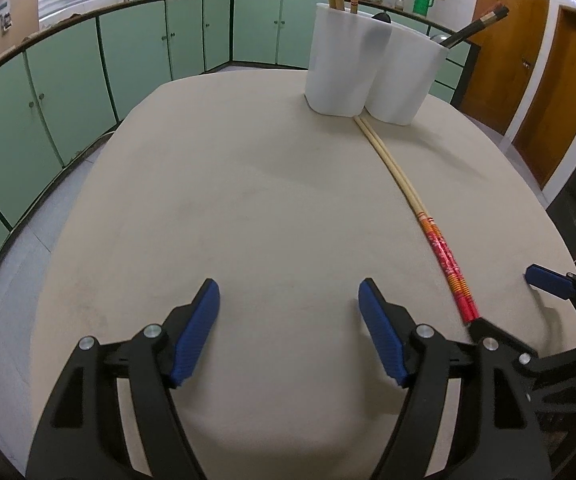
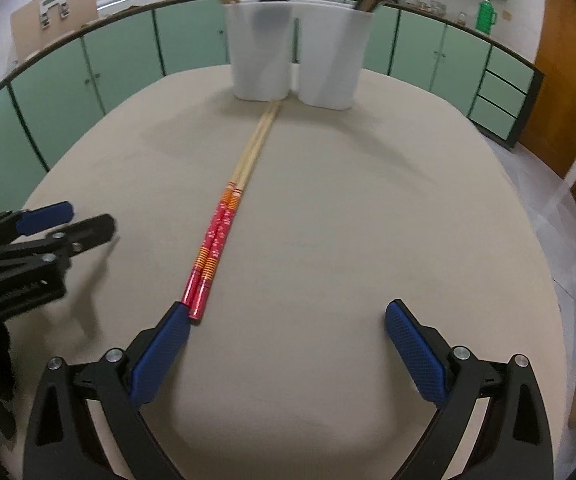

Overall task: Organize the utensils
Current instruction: 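Move both open grippers back to the last two red-patterned chopsticks, then close the right gripper on a red-patterned chopstick's tip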

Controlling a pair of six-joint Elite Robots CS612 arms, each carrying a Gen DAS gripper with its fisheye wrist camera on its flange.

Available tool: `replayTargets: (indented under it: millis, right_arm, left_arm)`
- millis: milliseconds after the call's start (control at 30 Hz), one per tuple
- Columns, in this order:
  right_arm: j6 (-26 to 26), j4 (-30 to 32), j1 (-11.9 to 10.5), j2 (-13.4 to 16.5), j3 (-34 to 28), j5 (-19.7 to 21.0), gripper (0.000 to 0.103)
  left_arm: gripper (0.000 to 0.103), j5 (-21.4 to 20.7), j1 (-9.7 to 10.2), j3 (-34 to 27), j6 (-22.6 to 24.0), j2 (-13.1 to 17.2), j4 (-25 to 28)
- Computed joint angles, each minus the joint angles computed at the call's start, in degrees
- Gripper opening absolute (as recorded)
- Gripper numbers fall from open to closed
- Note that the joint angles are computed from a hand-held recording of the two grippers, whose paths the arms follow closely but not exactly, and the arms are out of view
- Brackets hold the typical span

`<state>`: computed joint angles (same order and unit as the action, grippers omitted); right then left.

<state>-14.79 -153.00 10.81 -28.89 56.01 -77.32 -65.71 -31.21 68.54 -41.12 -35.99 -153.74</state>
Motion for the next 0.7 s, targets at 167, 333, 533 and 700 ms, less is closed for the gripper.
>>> replayTargets:
  millis: [167, 333, 533, 700]
  right_arm:
    - [3.2, -1.2, -0.7, -0.3, 0.7, -1.6, 0.094]
    - [2.2, -1.8, -1.0, -0.6, 1.2, 3.0, 0.072]
    - [-1.8, -1.4, -0.5, -0.4, 0.8, 5.6, 0.035]
    - [-2.5, -0.3, -0.9, -0.3, 0.5, 8.6, 0.007]
  left_arm:
    - [0.071, 0.0, 0.01, -0.1, 0.0, 0.1, 0.0]
    - [0.072, 0.0, 0.01, -0.1, 0.0, 0.1, 0.0]
    - [0.072, 0.1, 0.0, -0.3, 0.2, 0.1, 0.4]
    - [0.072, 0.5, -0.17, -0.9, 0.9, 0.3, 1.4]
